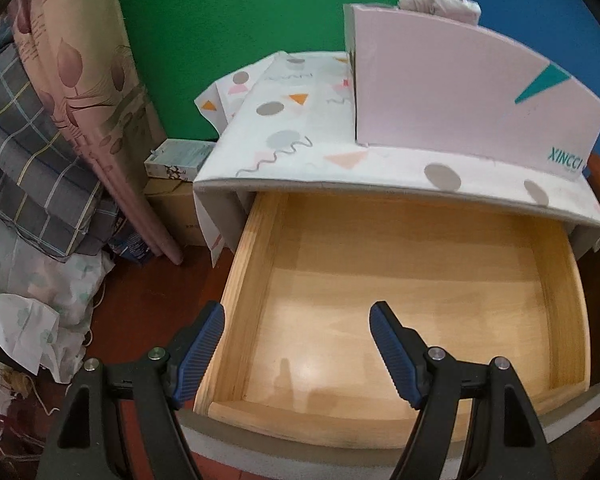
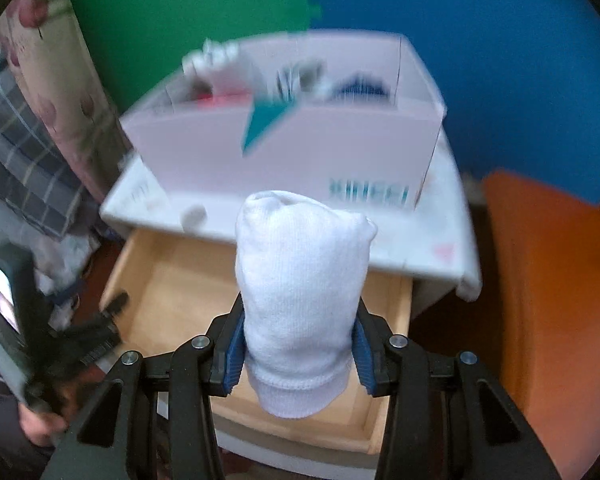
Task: Take underwear out of drawer
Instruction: 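Lower the white sock into the box and open the right tool, then move the right tool back over the empty drawer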
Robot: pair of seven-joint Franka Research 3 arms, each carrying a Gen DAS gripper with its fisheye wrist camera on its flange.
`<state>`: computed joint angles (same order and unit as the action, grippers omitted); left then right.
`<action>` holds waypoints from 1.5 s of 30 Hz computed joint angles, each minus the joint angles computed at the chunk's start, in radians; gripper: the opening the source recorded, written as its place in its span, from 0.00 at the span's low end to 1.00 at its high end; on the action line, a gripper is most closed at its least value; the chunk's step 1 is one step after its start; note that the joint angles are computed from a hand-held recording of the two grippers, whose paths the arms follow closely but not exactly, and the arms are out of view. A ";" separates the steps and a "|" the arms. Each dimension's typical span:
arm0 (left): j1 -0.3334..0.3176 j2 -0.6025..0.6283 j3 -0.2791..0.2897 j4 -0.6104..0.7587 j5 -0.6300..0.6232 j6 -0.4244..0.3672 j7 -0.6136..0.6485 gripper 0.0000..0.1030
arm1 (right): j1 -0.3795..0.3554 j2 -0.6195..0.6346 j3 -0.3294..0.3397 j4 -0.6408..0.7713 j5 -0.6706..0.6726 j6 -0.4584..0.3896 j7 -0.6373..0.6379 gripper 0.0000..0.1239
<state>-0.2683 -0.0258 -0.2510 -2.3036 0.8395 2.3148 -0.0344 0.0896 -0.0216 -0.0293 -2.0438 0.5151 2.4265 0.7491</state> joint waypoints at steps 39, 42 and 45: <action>0.010 -0.010 0.000 -0.027 0.057 0.044 -0.068 0.75 | 0.153 0.552 0.030 0.733 -0.414 -0.059 0.504 0.42; 0.009 -0.007 0.000 -0.024 0.057 0.045 -0.066 0.75 | 0.150 0.522 0.033 0.683 -0.412 -0.021 0.489 0.61; 0.008 -0.007 -0.001 -0.022 0.058 0.043 -0.068 0.75 | 0.146 0.475 0.040 0.617 -0.408 0.037 0.457 0.66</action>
